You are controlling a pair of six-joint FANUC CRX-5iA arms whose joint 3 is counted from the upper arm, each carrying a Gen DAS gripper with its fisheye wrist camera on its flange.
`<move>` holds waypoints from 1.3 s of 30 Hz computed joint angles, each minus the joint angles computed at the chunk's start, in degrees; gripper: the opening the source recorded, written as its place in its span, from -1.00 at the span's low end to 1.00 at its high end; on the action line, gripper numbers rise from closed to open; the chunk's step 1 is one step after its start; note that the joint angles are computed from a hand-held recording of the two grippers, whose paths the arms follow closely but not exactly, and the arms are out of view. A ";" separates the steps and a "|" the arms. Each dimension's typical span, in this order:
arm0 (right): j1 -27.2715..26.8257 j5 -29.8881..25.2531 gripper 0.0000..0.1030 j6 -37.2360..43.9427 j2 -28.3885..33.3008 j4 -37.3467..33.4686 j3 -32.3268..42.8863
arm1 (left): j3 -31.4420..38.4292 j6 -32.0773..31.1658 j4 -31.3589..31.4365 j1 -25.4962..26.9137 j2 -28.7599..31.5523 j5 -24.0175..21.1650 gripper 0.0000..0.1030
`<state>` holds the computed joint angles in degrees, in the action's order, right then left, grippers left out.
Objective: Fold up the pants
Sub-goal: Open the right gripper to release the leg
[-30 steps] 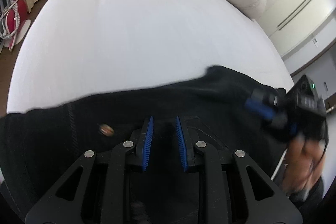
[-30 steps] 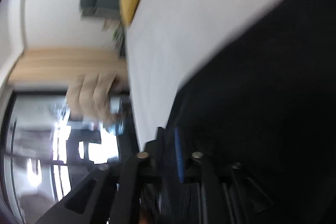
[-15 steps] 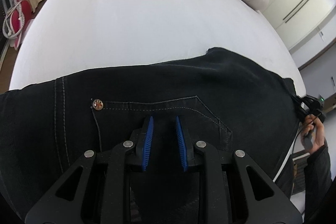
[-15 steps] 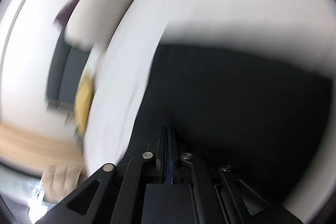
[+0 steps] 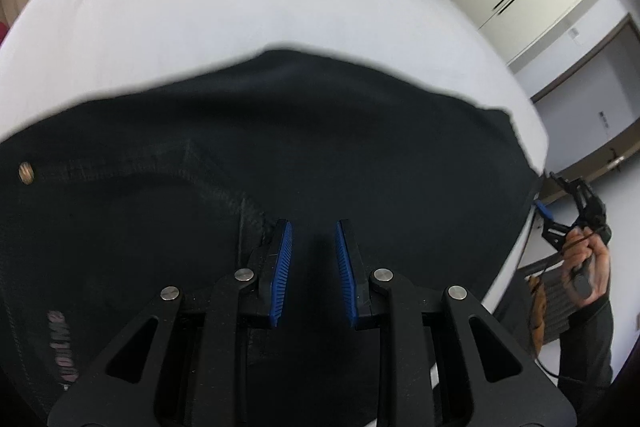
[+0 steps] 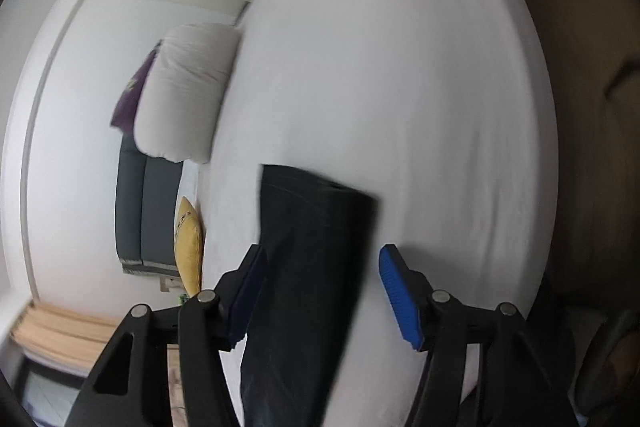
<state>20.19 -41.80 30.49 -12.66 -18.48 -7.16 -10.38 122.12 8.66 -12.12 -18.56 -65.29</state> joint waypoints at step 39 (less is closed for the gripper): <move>8.04 5.51 -0.79 2.78 2.26 11.75 1.13 | -12.67 -8.84 13.15 8.04 -5.19 7.41 -0.59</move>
<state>28.23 -36.28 33.27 -10.41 -6.73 -6.03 -23.05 113.27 21.81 -4.08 -23.75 -57.88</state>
